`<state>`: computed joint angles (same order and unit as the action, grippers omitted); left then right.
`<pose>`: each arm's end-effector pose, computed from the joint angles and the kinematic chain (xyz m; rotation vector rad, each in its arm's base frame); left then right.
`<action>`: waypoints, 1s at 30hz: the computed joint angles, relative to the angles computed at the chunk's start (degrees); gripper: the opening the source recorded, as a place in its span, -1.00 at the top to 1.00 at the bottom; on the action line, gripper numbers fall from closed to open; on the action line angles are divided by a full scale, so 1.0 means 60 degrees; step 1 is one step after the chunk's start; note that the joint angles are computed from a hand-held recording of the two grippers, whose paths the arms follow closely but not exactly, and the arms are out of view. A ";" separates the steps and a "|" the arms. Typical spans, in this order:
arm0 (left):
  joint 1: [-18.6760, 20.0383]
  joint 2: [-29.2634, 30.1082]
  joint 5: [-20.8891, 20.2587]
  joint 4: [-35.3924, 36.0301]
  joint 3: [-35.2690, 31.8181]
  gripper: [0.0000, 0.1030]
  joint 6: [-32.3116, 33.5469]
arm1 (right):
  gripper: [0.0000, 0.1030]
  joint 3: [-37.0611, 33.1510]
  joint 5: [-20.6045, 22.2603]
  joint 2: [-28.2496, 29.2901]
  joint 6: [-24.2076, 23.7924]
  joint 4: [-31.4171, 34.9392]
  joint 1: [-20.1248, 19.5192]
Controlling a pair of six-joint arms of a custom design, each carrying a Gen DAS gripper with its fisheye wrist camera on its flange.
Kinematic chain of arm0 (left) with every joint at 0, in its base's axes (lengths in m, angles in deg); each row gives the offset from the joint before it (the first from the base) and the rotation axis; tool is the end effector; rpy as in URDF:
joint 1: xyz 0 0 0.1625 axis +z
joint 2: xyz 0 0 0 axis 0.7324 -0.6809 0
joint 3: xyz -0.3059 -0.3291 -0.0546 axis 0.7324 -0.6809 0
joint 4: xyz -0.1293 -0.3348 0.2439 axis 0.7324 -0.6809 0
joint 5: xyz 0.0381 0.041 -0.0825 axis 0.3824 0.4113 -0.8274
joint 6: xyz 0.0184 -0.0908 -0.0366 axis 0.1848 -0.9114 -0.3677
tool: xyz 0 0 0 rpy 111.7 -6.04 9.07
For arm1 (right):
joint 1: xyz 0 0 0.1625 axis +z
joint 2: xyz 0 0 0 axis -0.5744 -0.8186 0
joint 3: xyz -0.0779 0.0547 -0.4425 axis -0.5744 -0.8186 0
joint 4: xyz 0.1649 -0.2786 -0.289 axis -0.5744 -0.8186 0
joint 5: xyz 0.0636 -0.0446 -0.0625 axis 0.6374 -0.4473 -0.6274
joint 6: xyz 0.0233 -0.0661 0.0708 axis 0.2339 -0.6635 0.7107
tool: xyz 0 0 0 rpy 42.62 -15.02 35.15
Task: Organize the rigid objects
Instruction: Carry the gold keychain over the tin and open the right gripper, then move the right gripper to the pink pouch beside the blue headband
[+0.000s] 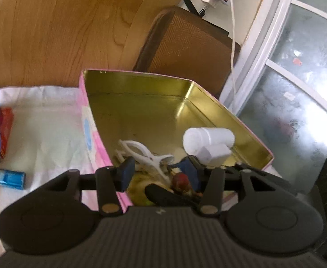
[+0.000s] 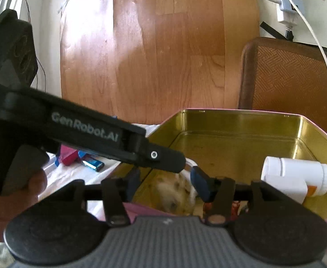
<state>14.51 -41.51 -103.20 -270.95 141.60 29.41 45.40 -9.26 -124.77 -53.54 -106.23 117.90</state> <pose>-0.1688 -0.6897 0.0606 0.5572 2.5134 -1.1965 0.0732 -0.6920 0.1508 1.3097 -2.3739 1.1204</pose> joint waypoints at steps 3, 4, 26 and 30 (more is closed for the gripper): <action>-0.0118 0.0059 0.0344 -0.0515 0.0128 -0.05 0.0119 | -0.35 -0.0213 0.0117 0.0336 0.0067 -0.0503 -0.0027; -0.0153 0.0041 0.0385 -0.0796 0.0250 -0.05 0.0176 | -0.34 -0.0203 0.0297 0.0321 0.0151 -0.0500 -0.0080; 0.0543 -0.1205 0.3555 -0.6743 0.4118 -0.02 -0.1117 | -0.07 -0.3513 -0.0764 0.2429 0.1907 0.3653 0.2686; 0.0568 -0.1159 0.3421 -0.6880 0.4067 -0.02 -0.1084 | -0.04 -0.5497 -0.2041 0.3730 0.2522 0.5073 0.3093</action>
<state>17.91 -48.46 -82.68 -312.23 166.00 22.91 12.42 -21.51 -102.39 -38.41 -75.80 136.45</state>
